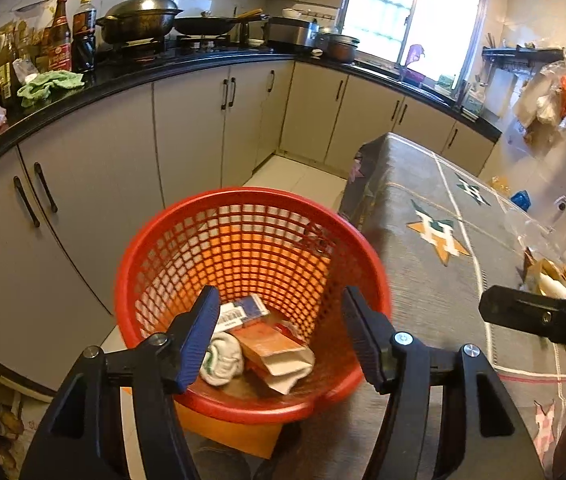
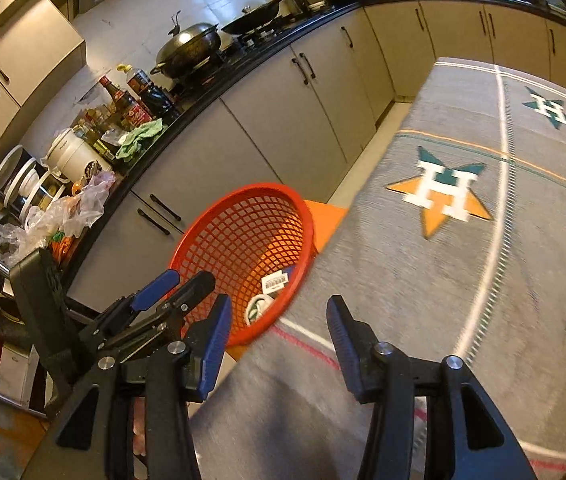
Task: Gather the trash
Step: 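Move both open tools back over the table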
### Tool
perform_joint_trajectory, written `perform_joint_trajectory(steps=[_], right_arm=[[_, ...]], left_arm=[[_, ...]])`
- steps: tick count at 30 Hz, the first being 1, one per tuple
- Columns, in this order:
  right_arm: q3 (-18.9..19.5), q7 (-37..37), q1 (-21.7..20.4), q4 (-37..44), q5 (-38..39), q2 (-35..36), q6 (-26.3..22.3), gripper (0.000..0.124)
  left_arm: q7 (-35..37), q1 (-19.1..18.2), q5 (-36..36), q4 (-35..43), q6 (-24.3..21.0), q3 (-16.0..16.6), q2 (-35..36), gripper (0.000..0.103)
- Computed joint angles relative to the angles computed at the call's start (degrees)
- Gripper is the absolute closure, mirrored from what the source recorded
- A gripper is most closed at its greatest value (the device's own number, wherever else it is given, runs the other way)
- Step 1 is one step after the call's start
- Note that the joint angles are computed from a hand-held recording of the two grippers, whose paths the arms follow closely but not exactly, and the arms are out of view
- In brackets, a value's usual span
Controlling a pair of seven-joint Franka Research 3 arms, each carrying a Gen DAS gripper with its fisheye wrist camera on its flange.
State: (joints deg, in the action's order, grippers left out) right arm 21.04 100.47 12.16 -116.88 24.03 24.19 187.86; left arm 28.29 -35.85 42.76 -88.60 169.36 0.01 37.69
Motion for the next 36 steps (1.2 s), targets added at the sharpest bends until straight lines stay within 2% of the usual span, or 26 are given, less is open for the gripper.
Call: perform_joint_trajectory(steps=[3,9,11,17,20,22,26,31,34,36], right_arm=[[2.58,0.74,-2.47,-4.24,0.03,-2.18,2.71,0.068],[9.95,6.81,-10.96,-13.03,-4.83,-6.2,8.0,0.068],[12.52,10.13,-14.32,-16.52,-7.54,-7.79,10.1,0.068],[15.49,22.03,-20.73,-27.48,-16.37,-14.45,15.71,0.068],[13.55,24.99,-20.13,-33.16,-16.25,-19.36,18.65,0.068],[11.58,24.39,-18.64,-37.42,-12.41,-23.5,19.96,0.068],[6.66,27.74,-17.62,-44.41,-10.97,-29.62,21.62,0.068],[1.76,25.28,-17.05,-49.43,-6.16,-33.12,22.7,0.066],[-4.23,26.35,-16.28,-49.72,-10.56,-31.87,22.06,0.065],[-10.51,31.22,-15.53,-50.17,-19.58,-29.77,23.68,0.064]], left_arm=[[0.87,-0.62,0.03,0.37,-0.48,-0.7,0.04,0.041],[3.7,-1.74,-0.47,1.71,-1.67,-2.74,0.58,0.041],[5.09,-2.19,-0.87,2.3,-2.28,-3.43,0.93,0.041],[9.76,-3.99,-2.21,5.32,-4.48,-5.3,2.66,0.041],[12.01,-4.97,-3.01,7.13,-5.77,-6.01,3.64,0.041],[13.53,-5.32,-3.84,8.2,-6.43,-6.64,4.17,0.041],[18.23,-5.7,-6.85,12.19,-8.65,-8.9,6.21,0.041],[24.44,-7.49,-10.3,18.46,-11.61,-10.71,9.14,0.04],[27.25,-9.42,-11.71,23.14,-13.97,-10.5,11.56,0.039],[28.76,-10.55,-12.5,25.79,-15.4,-10.28,12.98,0.038]])
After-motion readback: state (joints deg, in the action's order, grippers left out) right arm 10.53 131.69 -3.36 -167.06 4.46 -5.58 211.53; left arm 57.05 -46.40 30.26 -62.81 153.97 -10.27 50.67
